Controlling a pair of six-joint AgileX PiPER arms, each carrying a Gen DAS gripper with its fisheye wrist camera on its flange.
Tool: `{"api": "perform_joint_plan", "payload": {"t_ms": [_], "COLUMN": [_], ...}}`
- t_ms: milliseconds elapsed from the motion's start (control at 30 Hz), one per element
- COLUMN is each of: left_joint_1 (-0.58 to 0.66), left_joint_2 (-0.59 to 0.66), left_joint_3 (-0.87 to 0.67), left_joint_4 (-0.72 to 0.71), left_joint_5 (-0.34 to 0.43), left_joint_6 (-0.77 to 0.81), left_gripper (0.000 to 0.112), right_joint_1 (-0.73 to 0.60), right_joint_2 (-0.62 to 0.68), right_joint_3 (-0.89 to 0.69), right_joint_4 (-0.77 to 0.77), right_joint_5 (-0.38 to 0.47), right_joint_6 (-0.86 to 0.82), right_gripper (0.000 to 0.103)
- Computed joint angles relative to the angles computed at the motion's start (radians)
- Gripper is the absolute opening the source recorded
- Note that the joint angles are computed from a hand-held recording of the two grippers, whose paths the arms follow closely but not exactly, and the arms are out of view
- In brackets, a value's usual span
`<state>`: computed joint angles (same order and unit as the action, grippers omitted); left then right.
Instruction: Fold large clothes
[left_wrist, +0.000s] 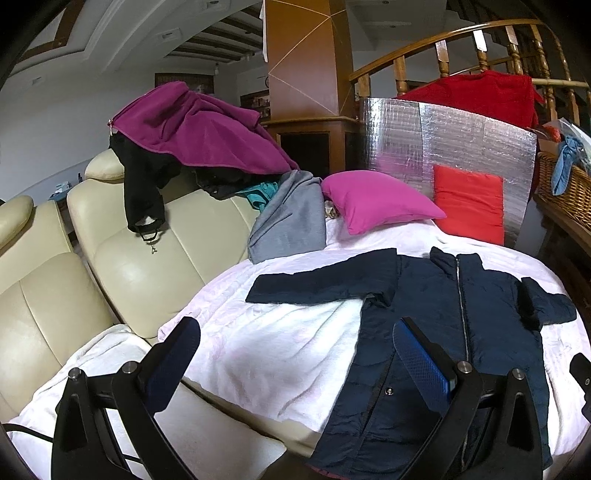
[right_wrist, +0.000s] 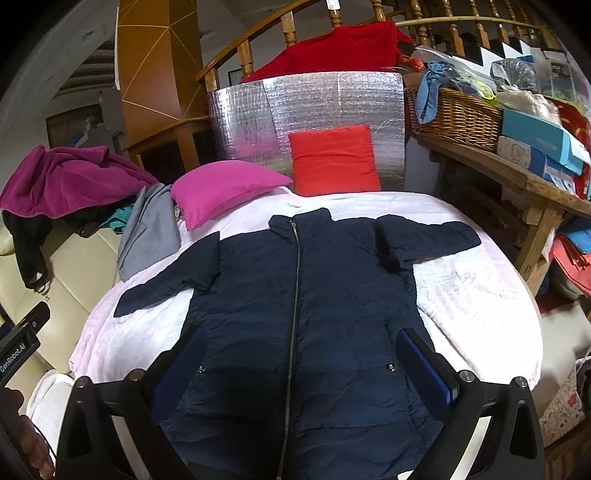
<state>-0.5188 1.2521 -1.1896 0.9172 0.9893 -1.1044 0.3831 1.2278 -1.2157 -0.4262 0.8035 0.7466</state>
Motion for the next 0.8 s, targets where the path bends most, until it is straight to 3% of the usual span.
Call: {"api": "perform_joint_plan", "payload": {"t_ms": [300, 467, 633, 800], "left_joint_1": [-0.053, -0.043, -0.020, 0.000], "left_joint_2": [0.041, 0.165, 0.469, 0.834], "left_joint_3": [-0.056, -0.211, -0.538, -0.954], "left_joint_4": [0.025, -0.047, -0.237, -0.460], "left_joint_5": [0.068, 0.037, 0.004, 0.033], "left_joint_6": [-0.009, 0.090, 0.303, 0.474], "left_gripper": [0.103, 0.103, 0.103, 0.103], "right_joint_1": [-0.089, -0.263, -0.589, -0.842], "right_joint_2": [-0.002, 0.007, 0.117, 0.417], "right_joint_3": [0.013, 0.036, 0.035, -0.155], "right_joint_4": [0.115, 0.290, 0.687, 1.040], "right_joint_5": [-0.047, -0.107, -0.181, -0.124], "right_joint_6": [-0.110, -0.312, -0.736, -1.085], "right_gripper": [0.103, 0.103, 0.103, 0.103]}}
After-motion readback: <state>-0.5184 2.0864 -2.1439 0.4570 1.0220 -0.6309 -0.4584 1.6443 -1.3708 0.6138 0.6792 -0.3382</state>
